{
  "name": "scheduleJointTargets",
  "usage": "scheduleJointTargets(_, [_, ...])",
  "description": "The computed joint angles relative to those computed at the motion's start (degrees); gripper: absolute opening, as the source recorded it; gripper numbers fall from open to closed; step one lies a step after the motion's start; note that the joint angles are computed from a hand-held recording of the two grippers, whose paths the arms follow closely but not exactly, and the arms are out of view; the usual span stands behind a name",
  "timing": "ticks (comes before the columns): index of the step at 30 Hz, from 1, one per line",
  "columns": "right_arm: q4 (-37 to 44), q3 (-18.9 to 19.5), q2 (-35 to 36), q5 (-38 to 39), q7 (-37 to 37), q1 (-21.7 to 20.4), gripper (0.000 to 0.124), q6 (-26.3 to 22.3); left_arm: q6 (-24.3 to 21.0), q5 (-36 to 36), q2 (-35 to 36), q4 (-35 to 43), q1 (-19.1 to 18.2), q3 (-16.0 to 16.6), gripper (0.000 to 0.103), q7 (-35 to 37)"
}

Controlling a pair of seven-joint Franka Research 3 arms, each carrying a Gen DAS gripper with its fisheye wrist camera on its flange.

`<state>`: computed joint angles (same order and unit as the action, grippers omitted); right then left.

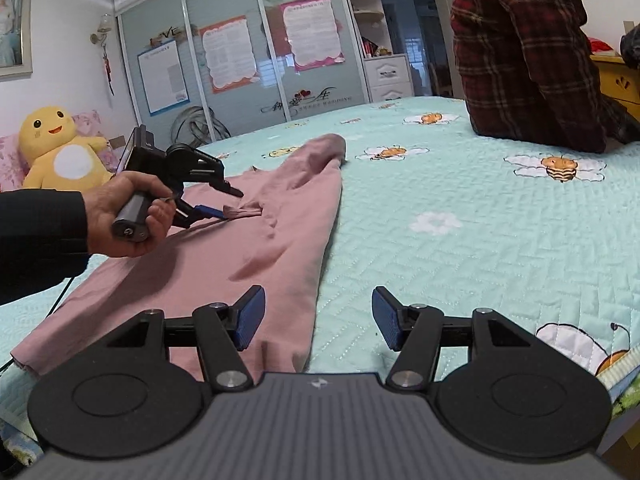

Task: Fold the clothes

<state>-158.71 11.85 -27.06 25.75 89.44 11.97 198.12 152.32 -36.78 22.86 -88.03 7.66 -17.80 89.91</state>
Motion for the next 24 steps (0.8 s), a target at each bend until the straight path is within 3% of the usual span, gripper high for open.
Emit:
scheduleJointTargets(1, [-0.08, 0.91, -0.34, 0.41, -0.11, -0.82, 0.063, -0.58, 0.90, -1.16, -0.88, -1.26, 0.45, -0.63, 0.000, 1.19])
scheduleJointTargets(3, [-0.32, 2.69, -1.13, 1.08, -0.13, -2.42, 0.063, -1.74, 3.70, -5.09, -3.74, -4.93, 1.58, -2.33, 0.000, 5.76])
scheduleJointTargets(5, [-1.03, 2.41, -1.98, 1.08, 0.51, -2.05, 0.063, -1.49, 8.93, -13.81, -9.66, -11.27, 3.19, -5.13, 0.001, 16.55])
scheduleJointTargets(7, [-1.47, 2.11, -2.31, 1.08, 1.18, -1.68, 0.063, -1.03, 8.82, -14.52, -12.11, -13.78, 2.28, -3.68, 0.002, 17.23])
scheduleJointTargets(9, [-1.64, 2.30, -2.44, 0.98, 1.48, -1.74, 0.063, -1.09, 6.82, -12.10, -12.91, -14.72, 0.94, -1.26, 0.017, 14.79])
scheduleJointTargets(11, [-1.86, 1.86, -2.51, 0.41, 1.45, -1.32, 0.063, -0.60, 3.63, -6.06, -12.07, -13.97, -0.96, 2.13, 0.051, 9.32])
scheduleJointTargets(14, [-1.76, 1.45, -2.47, 0.23, 1.62, -1.22, 0.063, -0.88, 4.66, -1.97, -10.48, -12.03, -2.44, 4.93, 0.055, 6.42])
scheduleJointTargets(17, [-1.51, 0.95, -2.18, -0.03, 1.98, -1.01, 0.063, -1.35, 5.76, 1.21, -6.95, -6.71, -2.03, 5.47, 0.058, 4.79])
scheduleJointTargets(19, [-1.32, 0.34, -1.80, -0.45, 2.14, -0.58, 0.063, -1.31, 3.02, 5.13, -2.23, 0.52, -1.78, 5.71, 0.067, 2.64])
scheduleJointTargets(24, [-0.78, -1.19, -0.63, -1.58, 2.09, 0.68, 0.063, -0.77, -4.49, 15.31, 9.55, 16.32, -2.90, 6.02, 0.065, -5.70])
